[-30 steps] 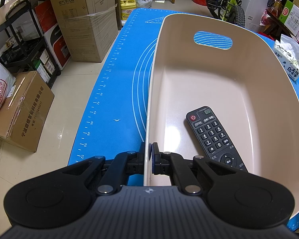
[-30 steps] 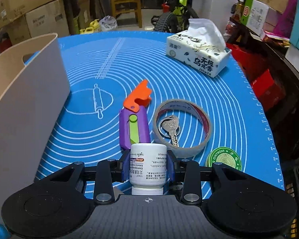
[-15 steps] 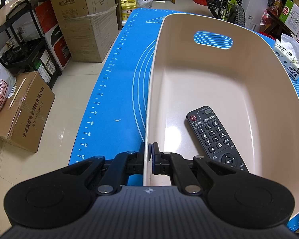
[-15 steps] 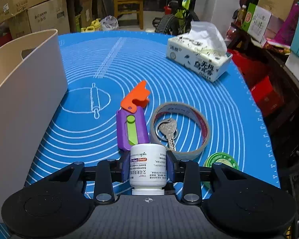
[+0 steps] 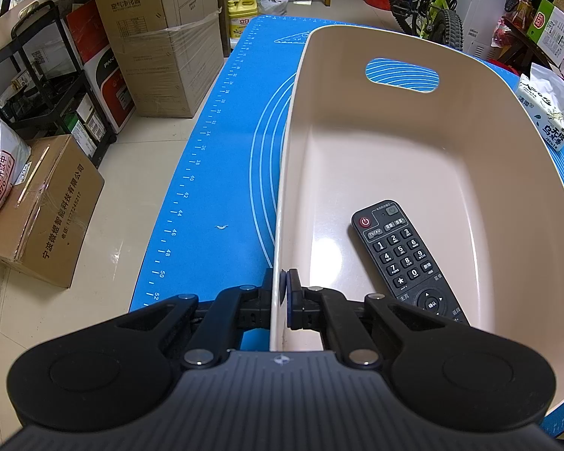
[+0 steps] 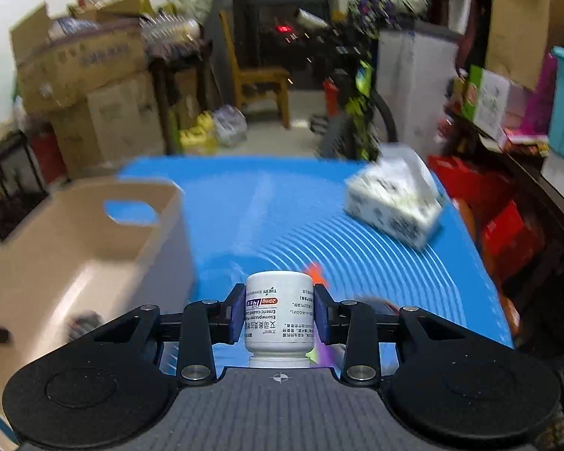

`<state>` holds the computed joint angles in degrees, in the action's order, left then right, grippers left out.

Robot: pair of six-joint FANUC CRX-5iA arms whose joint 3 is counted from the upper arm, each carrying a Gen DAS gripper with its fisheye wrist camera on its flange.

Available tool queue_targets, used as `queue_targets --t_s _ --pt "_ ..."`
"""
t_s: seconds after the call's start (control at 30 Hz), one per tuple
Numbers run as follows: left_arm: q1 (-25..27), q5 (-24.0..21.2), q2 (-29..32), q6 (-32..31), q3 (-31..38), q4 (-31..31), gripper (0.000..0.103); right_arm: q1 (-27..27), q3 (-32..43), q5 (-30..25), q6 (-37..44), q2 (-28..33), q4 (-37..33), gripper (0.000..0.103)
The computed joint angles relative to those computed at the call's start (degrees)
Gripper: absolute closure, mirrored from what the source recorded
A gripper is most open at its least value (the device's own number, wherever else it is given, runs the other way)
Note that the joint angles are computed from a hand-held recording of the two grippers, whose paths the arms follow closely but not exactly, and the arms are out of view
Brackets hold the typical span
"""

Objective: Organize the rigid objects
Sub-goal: 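Lift the white pill bottle with the right gripper and place it in the basket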

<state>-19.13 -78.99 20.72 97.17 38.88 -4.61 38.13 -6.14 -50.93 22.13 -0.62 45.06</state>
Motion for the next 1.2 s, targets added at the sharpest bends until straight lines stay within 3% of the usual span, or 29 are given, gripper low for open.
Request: queue_targets --t_s 0.17,0.4,0.73,1.2 --pt "0.0 0.0 0.0 0.0 0.0 0.0 0.097 1.8 3.3 4.0 0.2 1.5 2.2 0.059" --pt "0.0 0.1 0.0 0.0 -0.1 0.0 0.097 3.8 11.5 5.5 10.3 6.4 -4.7 0.059" --pt "-0.1 0.1 0.0 0.0 0.0 -0.1 0.097 6.6 22.8 -3.6 20.8 14.2 -14.4 0.059" --pt "0.0 0.0 0.1 0.0 0.1 -0.1 0.097 7.4 31.2 -13.7 32.3 20.0 -22.6 0.059"
